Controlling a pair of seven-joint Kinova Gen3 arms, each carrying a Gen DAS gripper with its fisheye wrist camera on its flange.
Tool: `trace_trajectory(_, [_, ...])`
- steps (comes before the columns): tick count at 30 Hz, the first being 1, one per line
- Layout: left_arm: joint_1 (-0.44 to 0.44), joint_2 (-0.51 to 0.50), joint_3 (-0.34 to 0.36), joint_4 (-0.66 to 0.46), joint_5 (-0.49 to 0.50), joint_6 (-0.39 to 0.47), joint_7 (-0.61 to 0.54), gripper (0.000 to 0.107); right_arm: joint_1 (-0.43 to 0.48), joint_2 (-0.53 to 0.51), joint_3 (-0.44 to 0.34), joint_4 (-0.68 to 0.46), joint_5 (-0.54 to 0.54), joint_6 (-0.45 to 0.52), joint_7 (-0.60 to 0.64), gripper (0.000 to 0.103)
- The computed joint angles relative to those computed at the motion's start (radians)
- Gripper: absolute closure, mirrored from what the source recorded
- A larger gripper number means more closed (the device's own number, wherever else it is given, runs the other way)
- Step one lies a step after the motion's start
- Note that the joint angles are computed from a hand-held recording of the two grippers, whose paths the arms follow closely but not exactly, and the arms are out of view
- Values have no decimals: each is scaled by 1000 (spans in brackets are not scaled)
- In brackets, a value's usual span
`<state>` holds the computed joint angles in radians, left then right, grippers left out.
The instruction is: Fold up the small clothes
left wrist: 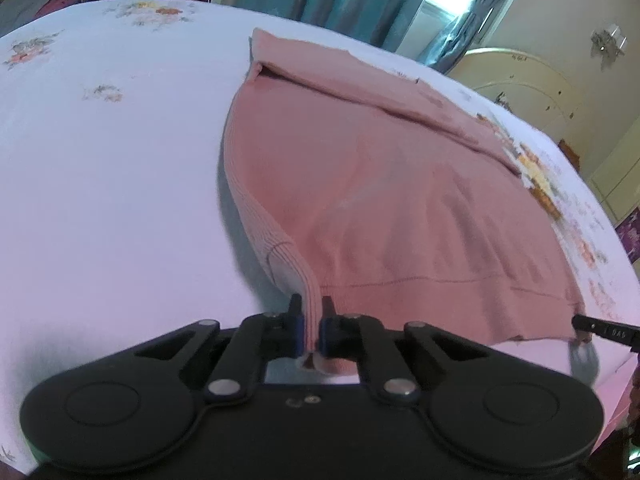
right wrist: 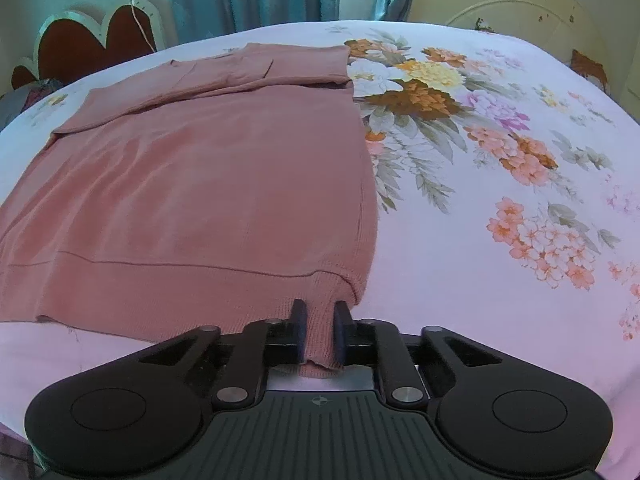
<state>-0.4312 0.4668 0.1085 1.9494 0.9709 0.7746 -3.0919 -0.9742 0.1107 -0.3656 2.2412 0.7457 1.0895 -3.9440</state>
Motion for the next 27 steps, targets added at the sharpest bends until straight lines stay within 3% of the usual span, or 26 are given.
trace_trajectory(9, [-13, -33, 5, -38, 127, 87, -51, 103, 13, -69, -15, -11, 57, 81, 13, 94])
trace_trajectory(15, [46, -17, 9, -121, 220, 95, -28, 103, 119, -160, -10, -7, 147, 102, 53, 94])
trace_trajectory(20, [107, 31, 32, -218, 269, 48, 38, 103, 261, -198, 39, -4, 245, 11, 137, 94])
trace_trajectory(27, [188, 127, 90, -386, 273, -72, 153, 103, 484, -156, 158, -37, 421, -225, 217, 94])
